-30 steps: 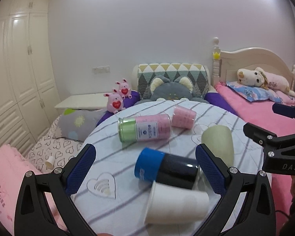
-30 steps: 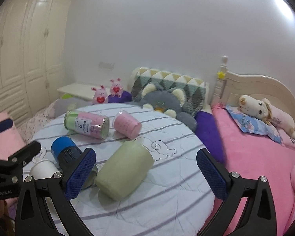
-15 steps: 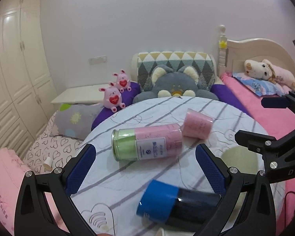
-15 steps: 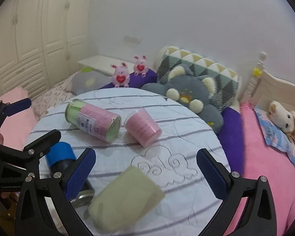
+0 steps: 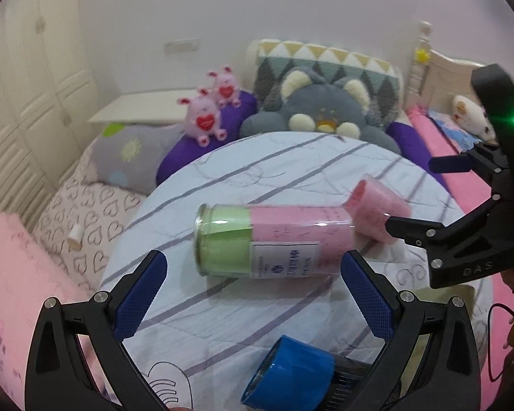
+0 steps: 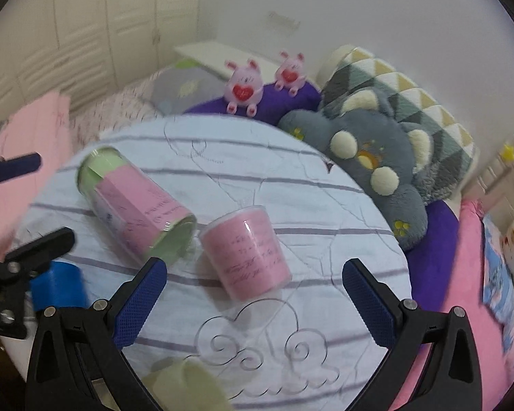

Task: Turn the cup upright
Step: 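Close the right gripper on the pink plastic cup and lift it, then carry the pink cup with the right gripper toward the white paper cup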

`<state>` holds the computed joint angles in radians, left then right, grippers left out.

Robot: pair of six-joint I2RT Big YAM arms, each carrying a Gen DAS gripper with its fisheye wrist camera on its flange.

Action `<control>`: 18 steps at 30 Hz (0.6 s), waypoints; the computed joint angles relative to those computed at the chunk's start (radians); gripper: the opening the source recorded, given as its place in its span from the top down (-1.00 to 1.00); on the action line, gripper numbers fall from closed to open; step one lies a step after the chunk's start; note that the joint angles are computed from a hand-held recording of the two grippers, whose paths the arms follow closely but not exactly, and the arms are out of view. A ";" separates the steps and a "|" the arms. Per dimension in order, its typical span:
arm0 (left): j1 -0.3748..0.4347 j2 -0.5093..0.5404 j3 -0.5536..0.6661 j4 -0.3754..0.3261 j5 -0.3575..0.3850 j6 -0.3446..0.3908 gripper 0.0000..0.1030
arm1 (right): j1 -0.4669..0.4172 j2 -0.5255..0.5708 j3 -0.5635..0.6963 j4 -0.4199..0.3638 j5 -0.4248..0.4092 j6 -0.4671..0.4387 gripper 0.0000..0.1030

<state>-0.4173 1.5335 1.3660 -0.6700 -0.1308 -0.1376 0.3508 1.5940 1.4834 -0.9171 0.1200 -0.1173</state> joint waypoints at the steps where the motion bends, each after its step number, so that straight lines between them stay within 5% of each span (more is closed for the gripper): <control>1: 0.000 0.009 0.011 -0.020 -0.016 -0.014 -0.99 | -0.004 0.019 0.015 -0.014 -0.003 -0.012 -1.00; 11: 0.007 0.108 0.106 -0.221 -0.015 -0.130 -0.99 | -0.023 0.165 0.126 -0.116 -0.040 -0.117 -0.99; 13: 0.009 0.127 0.128 -0.258 0.000 -0.146 -0.99 | -0.021 0.200 0.153 -0.151 -0.005 -0.090 -0.67; 14: 0.010 0.129 0.128 -0.262 0.003 -0.151 -0.99 | -0.028 0.214 0.168 -0.176 -0.042 -0.079 -0.28; 15: 0.011 0.129 0.127 -0.266 -0.002 -0.158 -0.99 | -0.041 0.224 0.183 -0.194 -0.106 -0.062 -0.19; 18: 0.013 0.131 0.130 -0.274 -0.015 -0.169 -0.99 | -0.049 0.222 0.195 -0.207 -0.116 -0.058 -0.19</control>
<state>-0.4046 1.6647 1.4961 -0.9440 -0.1456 -0.3067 0.3019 1.8163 1.6785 -1.1243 0.0035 -0.1755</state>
